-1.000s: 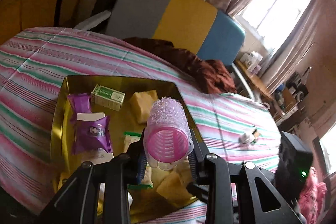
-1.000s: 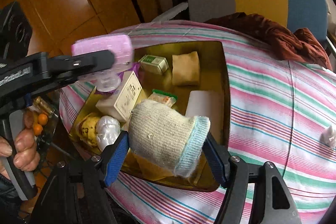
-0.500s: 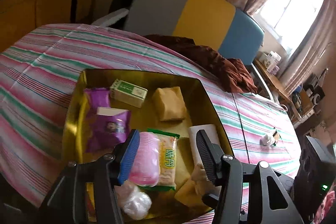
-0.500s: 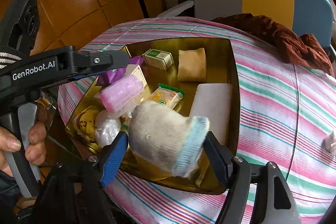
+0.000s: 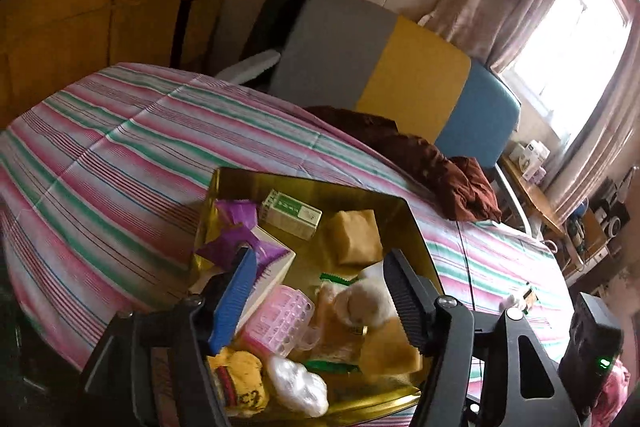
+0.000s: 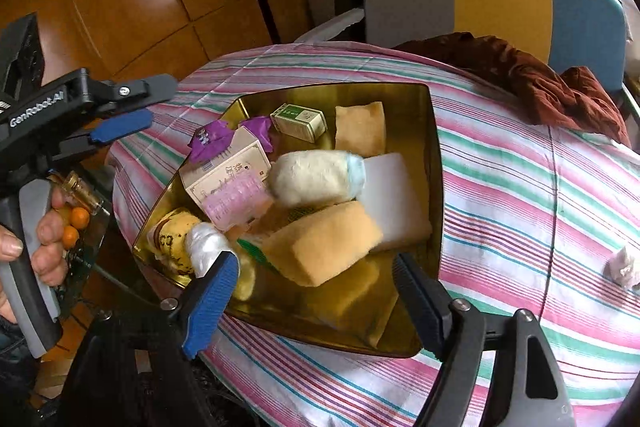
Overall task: Organize objects
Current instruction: 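Release the hair roller and sock roll into the gold tray with both tools, then move both open tools back to the remaining items on the bedspread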
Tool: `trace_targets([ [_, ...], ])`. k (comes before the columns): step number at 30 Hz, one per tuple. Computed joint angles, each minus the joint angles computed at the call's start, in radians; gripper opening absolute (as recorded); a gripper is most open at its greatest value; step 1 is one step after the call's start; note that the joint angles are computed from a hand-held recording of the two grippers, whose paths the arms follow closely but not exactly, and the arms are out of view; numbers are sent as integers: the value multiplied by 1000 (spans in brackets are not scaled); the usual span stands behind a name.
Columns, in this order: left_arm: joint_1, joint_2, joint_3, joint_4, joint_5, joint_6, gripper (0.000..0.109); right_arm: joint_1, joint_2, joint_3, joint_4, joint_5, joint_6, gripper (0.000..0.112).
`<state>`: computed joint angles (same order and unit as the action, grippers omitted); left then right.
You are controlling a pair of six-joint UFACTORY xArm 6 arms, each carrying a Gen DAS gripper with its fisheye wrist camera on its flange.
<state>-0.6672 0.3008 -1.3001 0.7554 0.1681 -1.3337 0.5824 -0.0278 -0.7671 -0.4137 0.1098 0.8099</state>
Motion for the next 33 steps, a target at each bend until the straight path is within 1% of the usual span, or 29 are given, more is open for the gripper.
trace_targets([
  [2,3,-11,6,39,5,-36,70,-2,-7,3,-21,2,26,81],
  [5,4,-23,18,69,11,-62,70,-3,-15,1,-79,16,79,81],
  [8,-10,-30,19,118,40,-81,70,-5,-23,-6,-156,35,151,81],
  [11,-25,-33,24,136,53,-74,74,-7,-31,-13,-230,55,223,81],
  [16,-56,-24,6,177,91,-72,74,-7,-42,-14,-292,72,290,82],
  [20,-84,-22,-16,254,152,-110,76,-9,-51,-10,-324,86,331,82],
  [23,-100,-24,-23,288,194,-123,77,-7,-57,-14,-356,111,368,82],
  [25,-110,-26,-24,309,218,-132,80,-7,-62,-14,-372,122,388,82],
  [26,-114,-27,-25,317,226,-135,81,-8,-63,-15,-375,127,392,82],
  [33,-135,-22,-31,339,253,-120,81,-17,-74,-4,-382,142,424,82],
])
